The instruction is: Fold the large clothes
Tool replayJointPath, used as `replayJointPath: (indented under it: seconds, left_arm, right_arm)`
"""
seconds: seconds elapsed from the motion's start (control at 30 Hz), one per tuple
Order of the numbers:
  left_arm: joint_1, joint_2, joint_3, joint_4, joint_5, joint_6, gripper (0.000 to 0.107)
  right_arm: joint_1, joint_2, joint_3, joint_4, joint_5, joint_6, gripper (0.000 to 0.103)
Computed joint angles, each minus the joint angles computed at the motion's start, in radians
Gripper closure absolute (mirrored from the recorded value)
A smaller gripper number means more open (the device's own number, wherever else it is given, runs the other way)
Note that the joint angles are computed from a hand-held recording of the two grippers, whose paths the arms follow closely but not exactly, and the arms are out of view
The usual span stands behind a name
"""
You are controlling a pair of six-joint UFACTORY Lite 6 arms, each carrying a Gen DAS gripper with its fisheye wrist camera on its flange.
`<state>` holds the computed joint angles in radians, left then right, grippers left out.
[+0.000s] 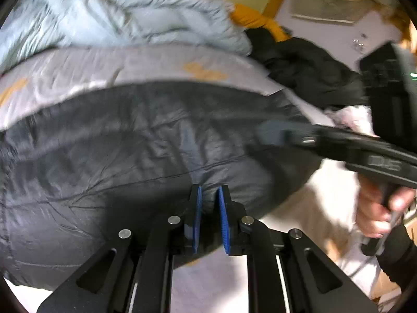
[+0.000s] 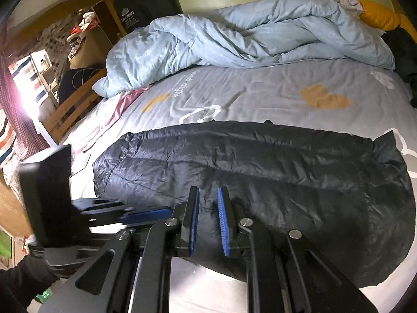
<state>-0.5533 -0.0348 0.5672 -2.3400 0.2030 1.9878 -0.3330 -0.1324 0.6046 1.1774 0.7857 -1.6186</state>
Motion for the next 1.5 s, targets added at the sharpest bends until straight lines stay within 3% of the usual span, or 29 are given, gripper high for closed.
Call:
replayJointPath:
  seconds: [0.2, 0.3, 0.4, 0.5, 0.6, 0.73, 0.9, 0.97, 1.03, 1.13, 1.3, 1.4, 1.5]
  left_arm:
    - [0.023, 0.163, 0.022, -0.201, 0.1, 0.168, 0.093]
    - [0.02, 0.174, 0.004, -0.277, 0.13, 0.242, 0.093]
    - [0.031, 0.154, -0.035, -0.256, 0.164, 0.218, 0.093]
    - [0.076, 0.17, -0.033, -0.127, 0.199, 0.094, 0.093]
    - [0.109, 0.188, -0.037, -0.077, 0.24, 0.047, 0.093]
    - [0.089, 0.167, -0.058, -0.134, 0.227, 0.102, 0.093]
    - [0.081, 0.167, -0.058, -0.145, 0.222, 0.11, 0.093]
    - [0.077, 0.161, -0.061, -0.15, 0.218, 0.118, 0.093]
    - [0.063, 0.173, -0.045, -0.163, 0.208, 0.128, 0.093]
    - [0.068, 0.18, -0.04, -0.159, 0.218, 0.126, 0.093]
    - [0.055, 0.175, -0.037, -0.192, 0.201, 0.155, 0.093]
    - [0.037, 0.168, -0.036, -0.226, 0.184, 0.179, 0.093]
    - [0.036, 0.163, -0.044, -0.239, 0.192, 0.183, 0.093]
  right_arm:
    - [0.049, 0.066, 0.01, -0.034, -0.007, 0.027, 0.087]
    - [0.145, 0.076, -0.013, -0.031, -0.118, 0.065, 0.087]
    - [0.232, 0.155, 0.005, 0.013, -0.22, 0.073, 0.093]
    - [0.283, 0.308, 0.088, 0.072, -0.272, 0.073, 0.097]
    - [0.306, 0.434, 0.201, 0.085, -0.266, 0.126, 0.098]
    - [0.372, 0.541, 0.372, 0.087, -0.344, 0.24, 0.103]
    - [0.425, 0.709, 0.643, -0.102, -0.399, 0.562, 0.103]
    - [0.451, 0.756, 0.725, -0.257, -0.441, 0.734, 0.103]
    - [0.446, 0.774, 0.756, -0.312, -0.41, 0.789, 0.103]
    - [0.414, 0.678, 0.649, -0.173, -0.382, 0.609, 0.103]
    - [0.241, 0.32, 0.289, 0.018, -0.244, 0.267, 0.103]
    - [0.069, 0.077, 0.071, 0.027, -0.14, 0.137, 0.103]
    - [-0.201, -0.062, -0.059, -0.015, 0.038, 0.042, 0.102]
